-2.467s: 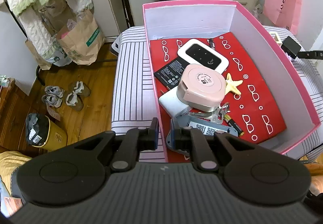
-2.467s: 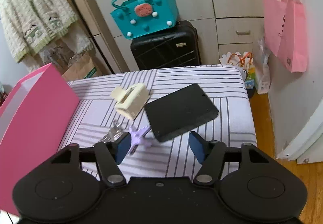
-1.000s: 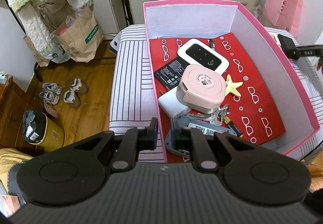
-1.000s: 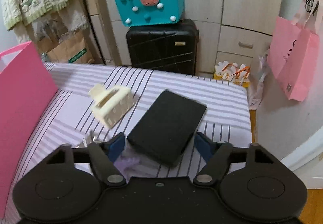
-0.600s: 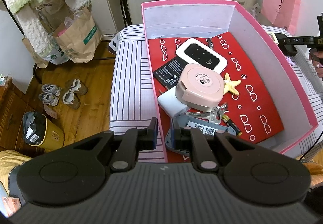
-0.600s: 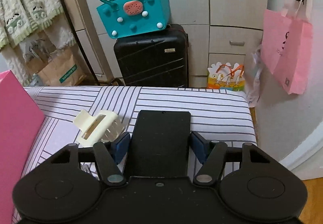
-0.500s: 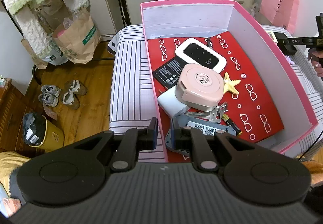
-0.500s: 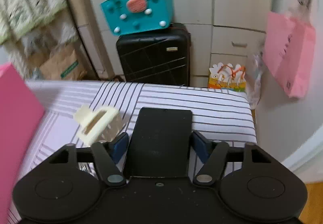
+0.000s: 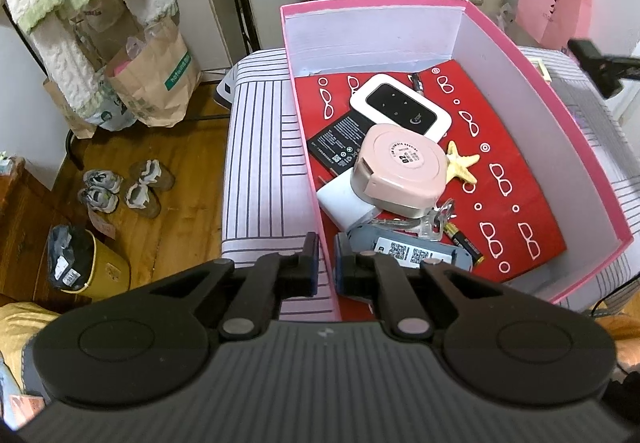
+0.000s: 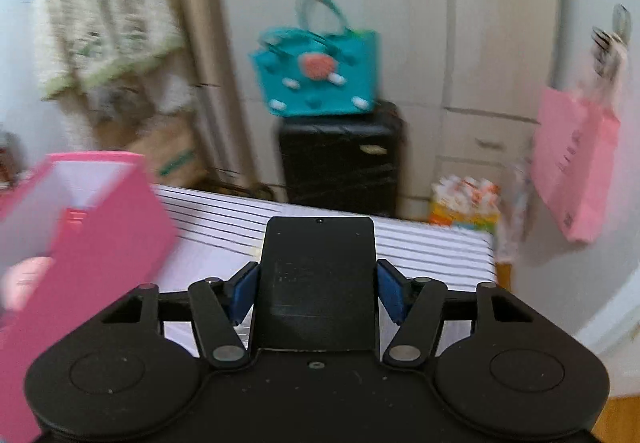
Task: Organize rigid objects
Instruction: 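Carry the black power bank into the pink box and release it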
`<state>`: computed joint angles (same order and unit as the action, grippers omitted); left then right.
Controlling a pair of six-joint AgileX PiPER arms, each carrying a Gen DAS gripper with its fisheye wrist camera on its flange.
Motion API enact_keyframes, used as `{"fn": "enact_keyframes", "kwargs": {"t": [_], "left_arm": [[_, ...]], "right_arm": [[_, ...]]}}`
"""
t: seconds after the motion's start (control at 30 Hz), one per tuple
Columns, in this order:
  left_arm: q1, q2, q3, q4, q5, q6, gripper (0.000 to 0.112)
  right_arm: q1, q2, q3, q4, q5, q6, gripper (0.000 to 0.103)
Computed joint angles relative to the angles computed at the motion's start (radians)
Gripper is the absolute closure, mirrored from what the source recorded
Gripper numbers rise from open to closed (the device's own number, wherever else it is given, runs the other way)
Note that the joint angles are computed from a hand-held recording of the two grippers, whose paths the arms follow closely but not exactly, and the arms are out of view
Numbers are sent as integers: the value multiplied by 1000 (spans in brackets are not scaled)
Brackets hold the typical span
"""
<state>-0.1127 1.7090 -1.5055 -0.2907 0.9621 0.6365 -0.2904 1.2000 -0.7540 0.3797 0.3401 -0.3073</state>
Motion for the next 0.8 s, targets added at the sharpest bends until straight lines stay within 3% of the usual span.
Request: {"fn": "enact_keyframes", "kwargs": {"t": [0.13, 0.27, 0.43, 0.53, 0.6, 0.8], "left_arm": [[-8, 3, -7, 10, 5, 2, 105], [-2, 3, -14, -1, 16, 16, 105], [9, -1, -11, -24, 19, 36, 104], [18, -8, 3, -44, 10, 57, 104], [21, -12, 11, -51, 2, 66, 104], [13, -14, 10, -36, 3, 87, 104]], "right_arm": [[71, -108, -54, 177, 152, -162, 36], [217, -102, -166, 203, 261, -185, 36], [405, 32, -361, 116, 387, -145, 36], [501, 131, -447, 15, 415, -98, 36], [527, 199, -487, -13, 426, -88, 36], [557, 348, -619, -90, 577, -67, 36]]}}
